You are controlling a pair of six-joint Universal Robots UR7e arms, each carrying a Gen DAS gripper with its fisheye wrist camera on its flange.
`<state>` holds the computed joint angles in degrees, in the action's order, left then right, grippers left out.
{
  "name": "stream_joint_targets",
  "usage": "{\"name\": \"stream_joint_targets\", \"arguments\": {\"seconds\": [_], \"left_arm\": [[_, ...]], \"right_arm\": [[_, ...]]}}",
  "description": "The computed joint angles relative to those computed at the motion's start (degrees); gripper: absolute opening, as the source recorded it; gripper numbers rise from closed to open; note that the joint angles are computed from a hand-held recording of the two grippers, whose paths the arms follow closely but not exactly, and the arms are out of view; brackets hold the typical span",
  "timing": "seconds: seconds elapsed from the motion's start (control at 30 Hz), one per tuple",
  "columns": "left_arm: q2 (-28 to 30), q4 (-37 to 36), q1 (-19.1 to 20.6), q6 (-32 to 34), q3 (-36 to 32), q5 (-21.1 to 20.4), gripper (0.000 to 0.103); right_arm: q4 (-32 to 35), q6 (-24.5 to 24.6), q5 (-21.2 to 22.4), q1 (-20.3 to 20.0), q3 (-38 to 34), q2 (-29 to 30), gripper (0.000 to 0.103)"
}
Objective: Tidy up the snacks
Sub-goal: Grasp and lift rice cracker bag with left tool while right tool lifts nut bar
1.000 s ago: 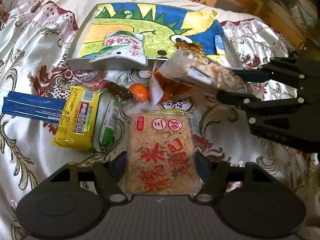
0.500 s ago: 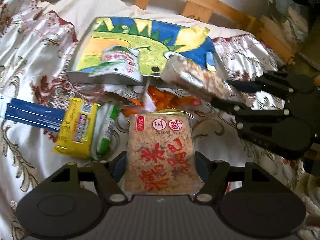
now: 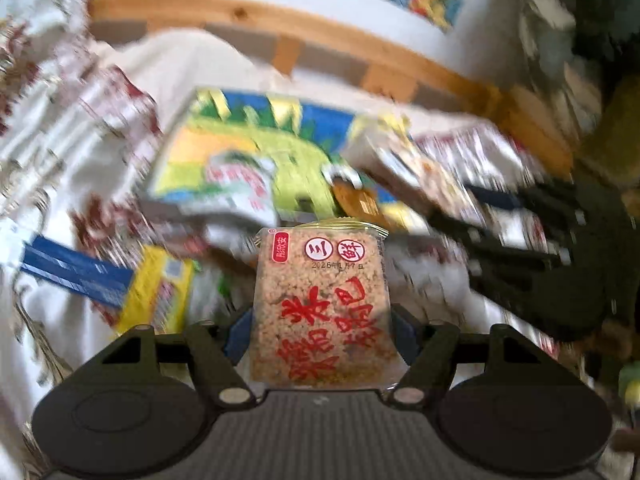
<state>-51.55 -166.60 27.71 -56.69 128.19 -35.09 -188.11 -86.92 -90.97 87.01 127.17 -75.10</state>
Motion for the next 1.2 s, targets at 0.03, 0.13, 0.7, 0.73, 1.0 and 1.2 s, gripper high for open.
{"name": "stream_joint_targets", "arguments": {"seconds": [0.03,0.13,0.7,0.73,1.0,1.2], "left_arm": [[0.2,0.14,0.08,0.14,-0.38,1.95,0.074],[0.91,3.94,0.98,-0.2,-3.08,8.13,0.074],[10.71,-9.38,11.95,15.41,-17.3,10.7,0.074],[11.17,-9.59,12.22,16.31,-17.76,10.97,0.074],[12.15,-1.82,14.11,13.75,-21.01,11.03,0.074],[12.51,1.85,14.99,12.07,-22.21,10.87,0.074]], "right_arm": [[-0.85,0.18,0.33,-0.01,-0.06,0.3,0.039],[-3.78,0.79,0.29,0.18,-0.67,1.94,0.039],[-10.14,4.96,-6.04,1.38,-9.01,13.12,0.039],[-10.31,5.09,-6.21,1.37,-9.29,13.49,0.039],[-12.65,6.19,-8.78,1.92,-12.22,17.85,0.039],[-12.59,7.2,-10.24,2.01,-13.8,19.75,0.039]]}}
